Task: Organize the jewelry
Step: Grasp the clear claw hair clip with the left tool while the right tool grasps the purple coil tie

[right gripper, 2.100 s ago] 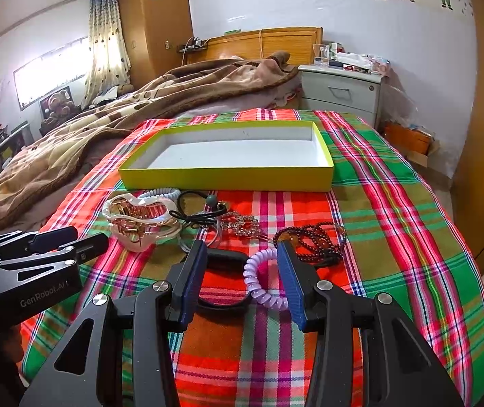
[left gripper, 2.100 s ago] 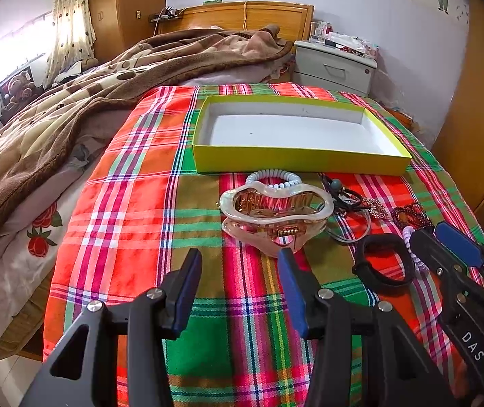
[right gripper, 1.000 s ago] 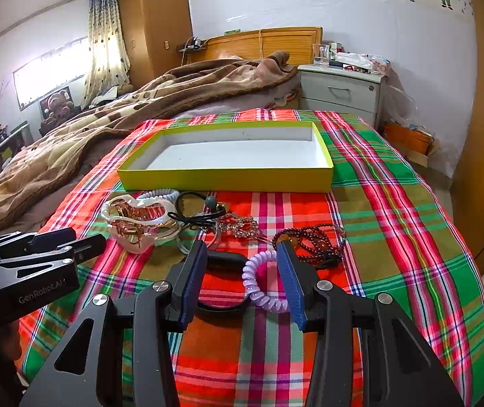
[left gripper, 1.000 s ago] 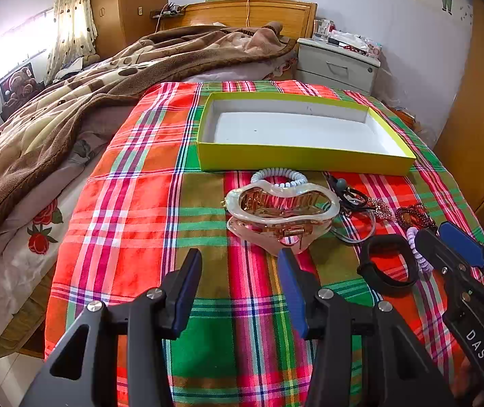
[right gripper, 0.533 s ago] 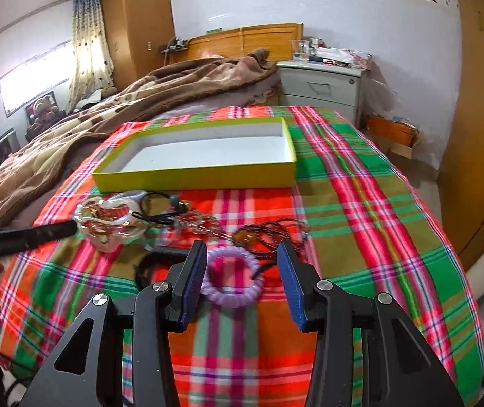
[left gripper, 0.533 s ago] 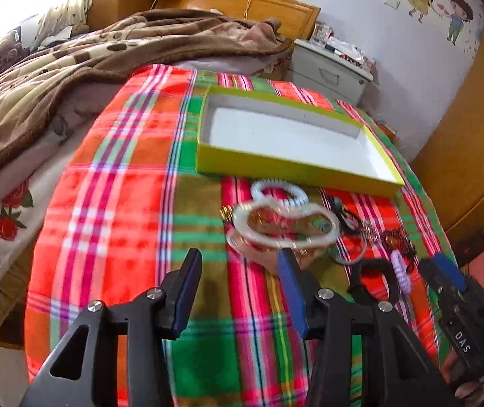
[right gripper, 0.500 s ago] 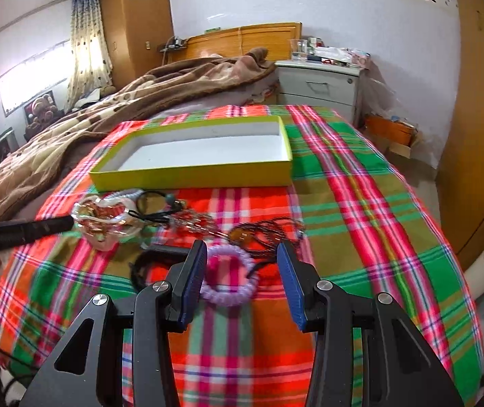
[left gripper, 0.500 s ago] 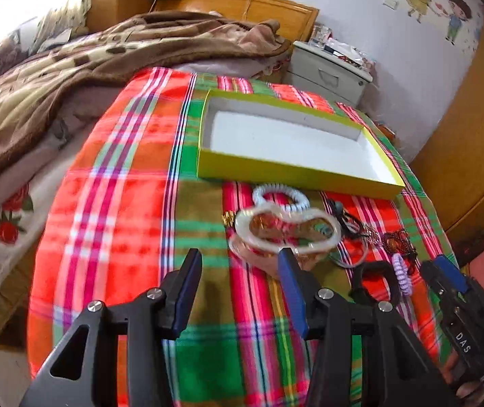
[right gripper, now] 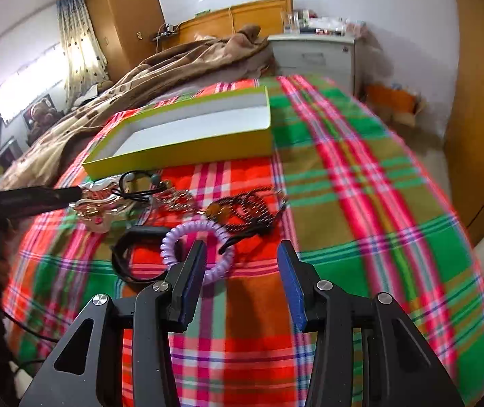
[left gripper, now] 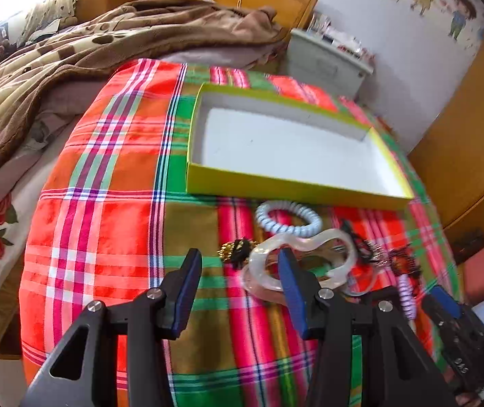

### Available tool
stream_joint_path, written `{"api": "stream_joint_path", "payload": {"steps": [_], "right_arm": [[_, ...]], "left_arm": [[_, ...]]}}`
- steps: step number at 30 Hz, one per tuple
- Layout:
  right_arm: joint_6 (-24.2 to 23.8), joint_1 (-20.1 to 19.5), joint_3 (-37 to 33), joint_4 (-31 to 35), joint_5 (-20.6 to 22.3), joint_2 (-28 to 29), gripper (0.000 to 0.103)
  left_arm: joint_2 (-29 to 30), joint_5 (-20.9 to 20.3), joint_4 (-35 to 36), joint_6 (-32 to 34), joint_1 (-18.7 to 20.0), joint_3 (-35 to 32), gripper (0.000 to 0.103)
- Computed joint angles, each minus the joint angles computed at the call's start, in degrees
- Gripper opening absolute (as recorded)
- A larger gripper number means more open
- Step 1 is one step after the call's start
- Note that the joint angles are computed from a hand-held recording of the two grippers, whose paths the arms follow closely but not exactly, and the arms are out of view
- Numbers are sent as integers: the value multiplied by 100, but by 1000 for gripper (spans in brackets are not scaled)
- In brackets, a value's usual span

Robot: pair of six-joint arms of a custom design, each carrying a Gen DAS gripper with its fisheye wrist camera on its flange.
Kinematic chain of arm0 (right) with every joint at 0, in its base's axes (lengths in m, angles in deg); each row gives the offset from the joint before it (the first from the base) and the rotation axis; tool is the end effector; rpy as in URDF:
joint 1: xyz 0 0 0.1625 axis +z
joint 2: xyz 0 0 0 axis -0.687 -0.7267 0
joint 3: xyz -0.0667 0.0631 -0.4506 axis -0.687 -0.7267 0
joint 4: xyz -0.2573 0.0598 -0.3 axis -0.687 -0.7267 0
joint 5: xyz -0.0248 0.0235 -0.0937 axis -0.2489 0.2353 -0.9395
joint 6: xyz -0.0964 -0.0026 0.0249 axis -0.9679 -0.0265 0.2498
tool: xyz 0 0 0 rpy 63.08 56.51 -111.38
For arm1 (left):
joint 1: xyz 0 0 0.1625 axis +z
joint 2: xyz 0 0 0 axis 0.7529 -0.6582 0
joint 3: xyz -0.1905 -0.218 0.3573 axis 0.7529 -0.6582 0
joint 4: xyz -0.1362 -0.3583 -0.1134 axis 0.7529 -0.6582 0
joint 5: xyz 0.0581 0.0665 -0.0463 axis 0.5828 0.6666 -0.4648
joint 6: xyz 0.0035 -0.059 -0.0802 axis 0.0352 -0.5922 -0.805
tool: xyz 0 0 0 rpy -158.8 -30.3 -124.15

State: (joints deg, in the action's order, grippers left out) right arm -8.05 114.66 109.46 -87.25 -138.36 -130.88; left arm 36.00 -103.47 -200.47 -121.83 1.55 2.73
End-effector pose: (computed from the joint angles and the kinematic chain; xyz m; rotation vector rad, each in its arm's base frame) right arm -0.1148 -0.7452 0.3155 0.7739 -2.5130 0.7251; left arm -0.3227 -0.7221 -0.0762 -0.0727 2.3885 -0.8856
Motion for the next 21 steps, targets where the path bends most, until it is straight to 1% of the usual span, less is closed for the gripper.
{"api": "stream_joint_path", "payload": {"steps": [2,4,6,10,13,16,17,18,21], "right_arm": [[-52,13,2,125,-47,0,44],[-44,26,0,224,-85,5,44],[33,45,-14,212,-180,29,44],[269,29,-170,508,-151,61,44],[355,38,-259,643,-190,97,44],[257,49,-246,634,-234,91,44],[216,55,-241,613,-261,94,39],[145,76,-226,524,-367,109,29],[2,94,-204,369,-491,132,23]], "left_arm": [[21,-93,-5,85,25,-36,49],[22,-321,-109,169,66,-36,49],[38,-336,-109,191,72,-64,49],[55,-351,-29,246,58,-108,49],[24,-610,-54,291,90,-86,48],[-19,-812,29,294,75,-33,46],[-37,-918,47,297,71,-5,45],[-42,-993,78,337,57,16,45],[-37,-1066,248,385,16,30,45]]}}
